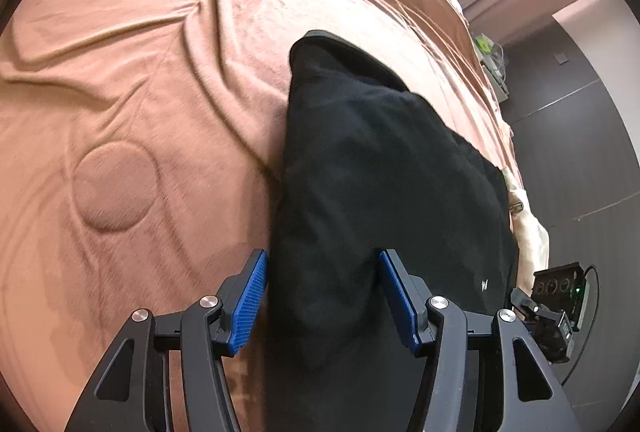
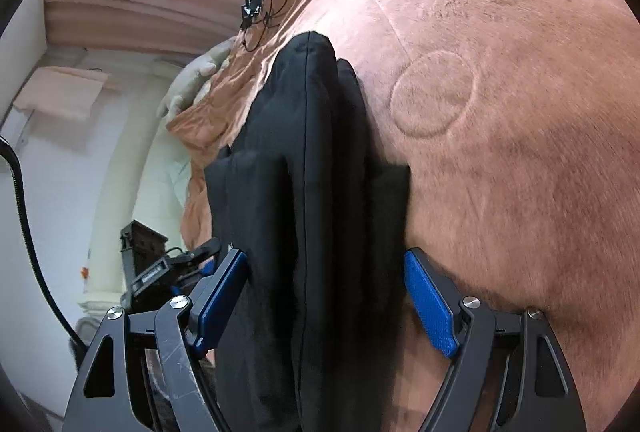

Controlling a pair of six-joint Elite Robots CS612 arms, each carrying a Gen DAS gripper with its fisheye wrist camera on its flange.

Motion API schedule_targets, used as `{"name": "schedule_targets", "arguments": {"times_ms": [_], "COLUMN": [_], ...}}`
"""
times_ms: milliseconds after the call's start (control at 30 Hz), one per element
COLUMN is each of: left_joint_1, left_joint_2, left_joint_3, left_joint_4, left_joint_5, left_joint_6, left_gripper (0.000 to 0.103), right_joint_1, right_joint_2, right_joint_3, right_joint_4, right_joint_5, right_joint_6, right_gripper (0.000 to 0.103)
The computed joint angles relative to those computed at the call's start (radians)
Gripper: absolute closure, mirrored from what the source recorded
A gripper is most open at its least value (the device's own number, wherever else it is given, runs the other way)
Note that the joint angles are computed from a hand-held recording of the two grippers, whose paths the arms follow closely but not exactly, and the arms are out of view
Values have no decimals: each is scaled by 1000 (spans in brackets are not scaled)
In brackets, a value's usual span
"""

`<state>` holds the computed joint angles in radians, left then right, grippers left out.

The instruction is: Fold large clothes

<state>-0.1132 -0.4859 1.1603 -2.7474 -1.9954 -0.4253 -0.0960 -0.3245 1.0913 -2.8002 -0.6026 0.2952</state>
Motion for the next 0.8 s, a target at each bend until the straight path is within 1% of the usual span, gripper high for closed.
{"name": "schedule_targets", "arguments": {"times_ms": [133,300,333,400,467,533,633,667,800], "left_joint_1": [-1,-2,-2,-2,-1,-3,-4,-5,-5], "left_joint_2": [6,8,9,9,7,11,11,11,16], "left_joint_3": [-12,-11,-13,-11,-7,-16,-18,-21,-32], "left_joint_4": [5,-2,-2,-6,-9,0,8,12,18], "left_joint_5": [12,18,18,19,18,18,19,19,16], "left_joint_6": [0,2,0,-6,-8,-9,-6,-1,6], "left_gripper": [43,42,42,42,42,42,42,42,42], "right_joint_1": [4,10,11,13,14,14,16,16,14], "right_joint_2": [23,26,26,27,33,36,32,27,20], "right_joint_3": [-49,-70,-73,-80,-93,-96,-97,-96,-95], "right_joint_4": [41,80,86,90,100,106,128,150,188], "right_joint_5": [25,16,10,-6,-11,-7,-18,-22,-24], "right_joint_6": [-11,-46,-53,-51,-49,-57,-90,-104,-139], "right_gripper": [23,24,27,36,53,59,59,56,53]}}
